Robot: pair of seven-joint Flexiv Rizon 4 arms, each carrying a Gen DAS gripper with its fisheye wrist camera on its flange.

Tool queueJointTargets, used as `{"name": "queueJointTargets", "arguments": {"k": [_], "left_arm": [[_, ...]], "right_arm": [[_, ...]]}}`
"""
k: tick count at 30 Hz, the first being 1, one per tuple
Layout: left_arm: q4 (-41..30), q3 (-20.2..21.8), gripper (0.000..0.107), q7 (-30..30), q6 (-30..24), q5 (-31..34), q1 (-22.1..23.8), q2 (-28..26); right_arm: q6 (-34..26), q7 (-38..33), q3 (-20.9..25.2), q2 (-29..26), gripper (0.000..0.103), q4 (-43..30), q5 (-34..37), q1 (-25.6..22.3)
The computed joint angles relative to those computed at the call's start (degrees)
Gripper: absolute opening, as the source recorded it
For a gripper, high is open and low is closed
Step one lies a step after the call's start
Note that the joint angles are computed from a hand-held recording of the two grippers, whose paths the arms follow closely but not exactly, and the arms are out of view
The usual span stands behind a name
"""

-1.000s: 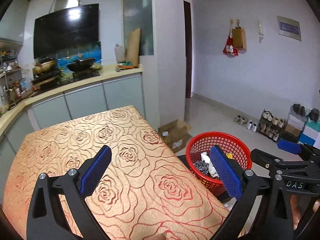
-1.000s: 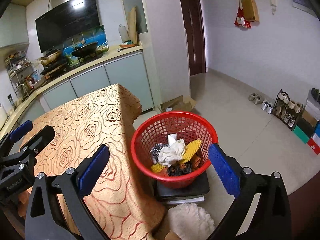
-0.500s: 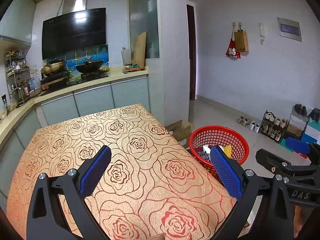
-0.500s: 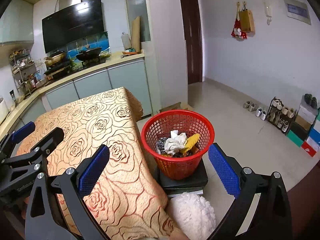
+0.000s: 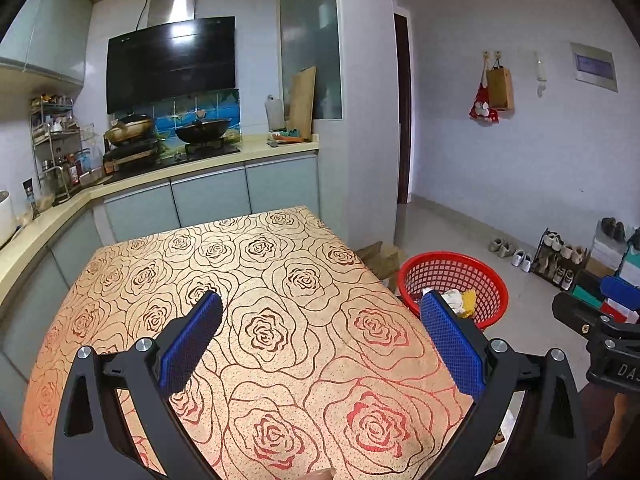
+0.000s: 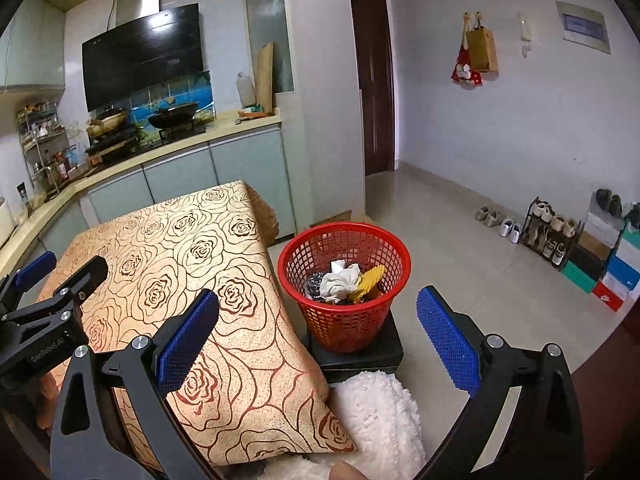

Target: Collect trash

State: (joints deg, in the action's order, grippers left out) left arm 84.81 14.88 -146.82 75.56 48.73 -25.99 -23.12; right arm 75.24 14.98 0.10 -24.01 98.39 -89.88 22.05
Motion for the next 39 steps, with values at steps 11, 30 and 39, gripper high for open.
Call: {"name": "queueJointTargets", "arguments": {"k": [11,30,39], "left_arm": [[0.55,-0.19,0.096,0.10,0.59,-0.32,0.31,0.54],[1.43,-1.00,0.096,3.34,0.65,-4.68,1.38,0.11],[1.39,-0.70,0.096,4.72,0.46,-6.38,1.27,-0.54]], "right_arm": [[-0.11,3.04,0.48,0.46,0.096,0.43,-2.48,-0.93],[0.73,-0.67,-0.01,-0.30,0.096,0.48,1.70,-0.03],[1.04,-2.74,-0.53,-1.12,0.096,0.16,4.64,0.70]]}}
